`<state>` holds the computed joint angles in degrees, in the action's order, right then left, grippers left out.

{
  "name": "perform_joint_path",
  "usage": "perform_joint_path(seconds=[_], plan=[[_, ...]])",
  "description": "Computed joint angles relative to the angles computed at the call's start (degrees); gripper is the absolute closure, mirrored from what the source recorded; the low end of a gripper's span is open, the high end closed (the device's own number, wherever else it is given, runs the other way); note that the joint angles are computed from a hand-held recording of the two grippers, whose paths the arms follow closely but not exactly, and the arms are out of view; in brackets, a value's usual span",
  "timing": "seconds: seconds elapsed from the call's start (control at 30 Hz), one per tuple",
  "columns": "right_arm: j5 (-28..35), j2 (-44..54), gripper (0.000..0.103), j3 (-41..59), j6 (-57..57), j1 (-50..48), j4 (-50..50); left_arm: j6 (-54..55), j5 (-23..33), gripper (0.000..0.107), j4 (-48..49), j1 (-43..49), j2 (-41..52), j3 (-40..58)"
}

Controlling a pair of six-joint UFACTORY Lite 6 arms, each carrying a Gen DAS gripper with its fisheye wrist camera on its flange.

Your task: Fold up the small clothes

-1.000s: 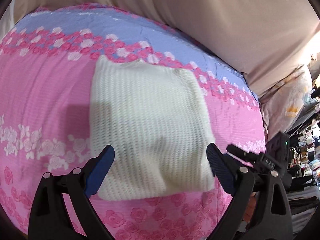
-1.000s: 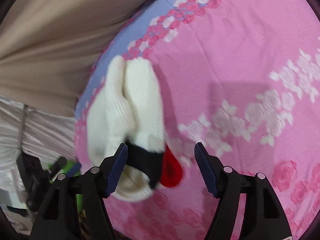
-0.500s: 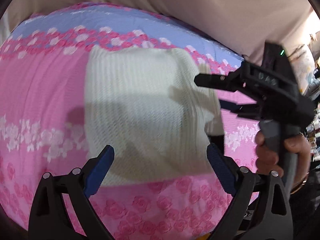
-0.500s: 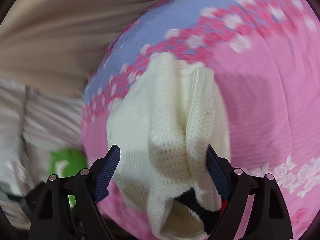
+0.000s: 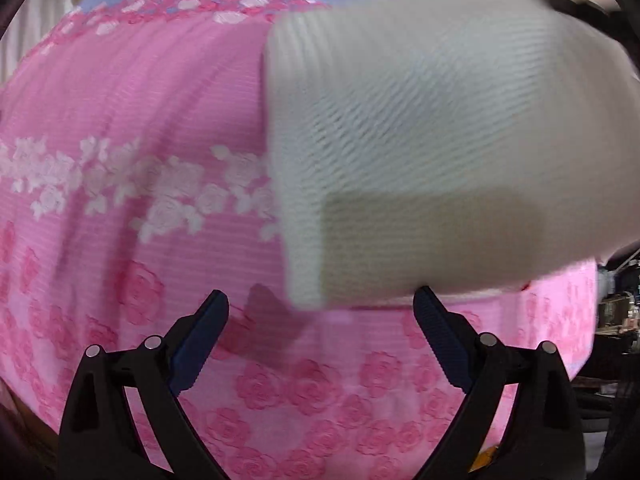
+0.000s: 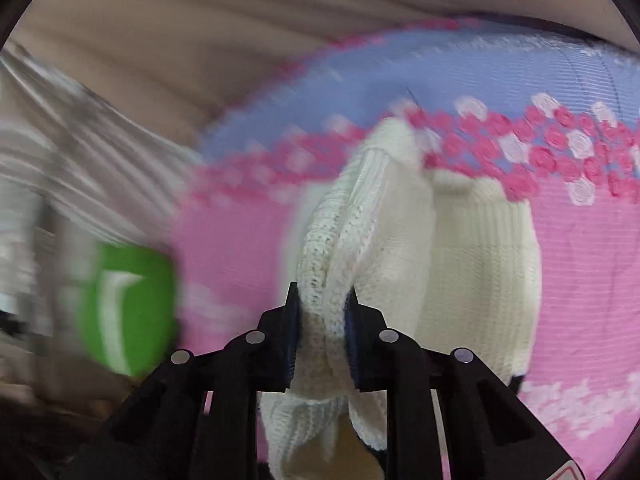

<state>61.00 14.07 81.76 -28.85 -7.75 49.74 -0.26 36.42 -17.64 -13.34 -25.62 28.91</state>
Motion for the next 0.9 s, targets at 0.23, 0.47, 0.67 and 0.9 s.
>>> perform_joint_path(seconds=[0.23,0.47,0.67,0.9], plan=[[-5.5,8.8,0.072,-19.9,-19.2,-19.4,6.8,0.5,-2.1,0.016,-0.1,0.8,6.5,0.4],[-1.8,-15.7,0.059,-35.5,-25.1,-27.9,8.1,1.4,3.2,0.016,1.2,1.3,-3.0,-0.3],[-13.7,-20.2,0.044,-36.1,-20.4,-15.2,4.1,-5.8,2.3,0.016,6.2,-7.6,-3.4,1.7],[-14.2,-14.1,0.089,-27.4,-14.6,-6.7,5.5,-7.3,4.4,0.016,4.1,-9.6,-5.4,5.1]])
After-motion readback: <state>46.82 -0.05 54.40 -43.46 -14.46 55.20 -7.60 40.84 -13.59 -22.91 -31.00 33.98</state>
